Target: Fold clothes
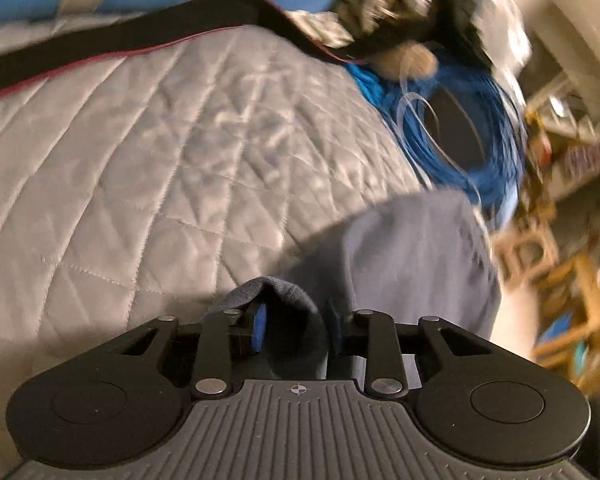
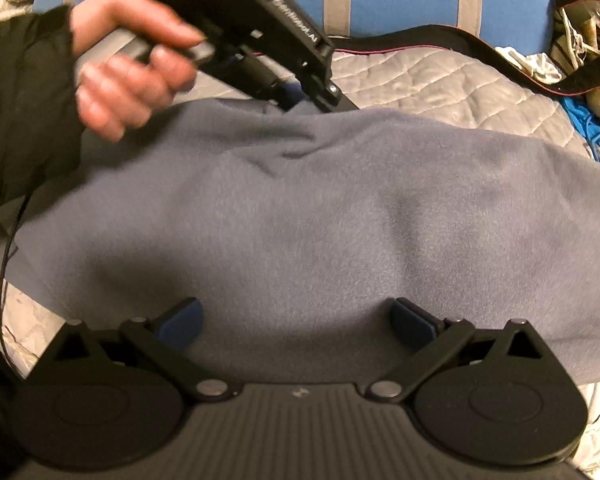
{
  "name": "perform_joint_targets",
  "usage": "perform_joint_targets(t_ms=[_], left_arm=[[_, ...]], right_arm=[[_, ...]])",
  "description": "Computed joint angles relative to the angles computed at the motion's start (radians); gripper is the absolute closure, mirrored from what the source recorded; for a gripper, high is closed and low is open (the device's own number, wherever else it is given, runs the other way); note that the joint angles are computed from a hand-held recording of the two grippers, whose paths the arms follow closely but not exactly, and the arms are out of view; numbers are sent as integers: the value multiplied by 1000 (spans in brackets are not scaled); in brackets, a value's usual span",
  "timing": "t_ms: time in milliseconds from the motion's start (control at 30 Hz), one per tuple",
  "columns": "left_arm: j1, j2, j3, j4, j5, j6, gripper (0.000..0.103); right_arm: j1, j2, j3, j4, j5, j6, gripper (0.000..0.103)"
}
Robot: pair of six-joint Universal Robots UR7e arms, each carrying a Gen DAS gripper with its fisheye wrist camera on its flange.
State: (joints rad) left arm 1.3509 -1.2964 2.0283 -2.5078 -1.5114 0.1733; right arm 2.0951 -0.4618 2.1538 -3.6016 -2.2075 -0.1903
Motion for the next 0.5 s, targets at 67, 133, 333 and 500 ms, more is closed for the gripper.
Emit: perform_joint_targets(t_ms=[67, 133, 333, 500], left_arm=[[6, 9, -13, -21, -6, -20, 98], [13, 16, -30, -27, -16, -27, 99], [47, 38, -89, 8, -68, -26, 99], [65, 70, -113, 24, -72, -41, 99]], right_arm=[[3, 7, -5, 0, -12, -2, 0], [6, 14, -9, -3, -21, 5, 0], [16, 42, -7, -65, -47, 8, 1], [25, 58, 9, -116, -66, 24, 1]])
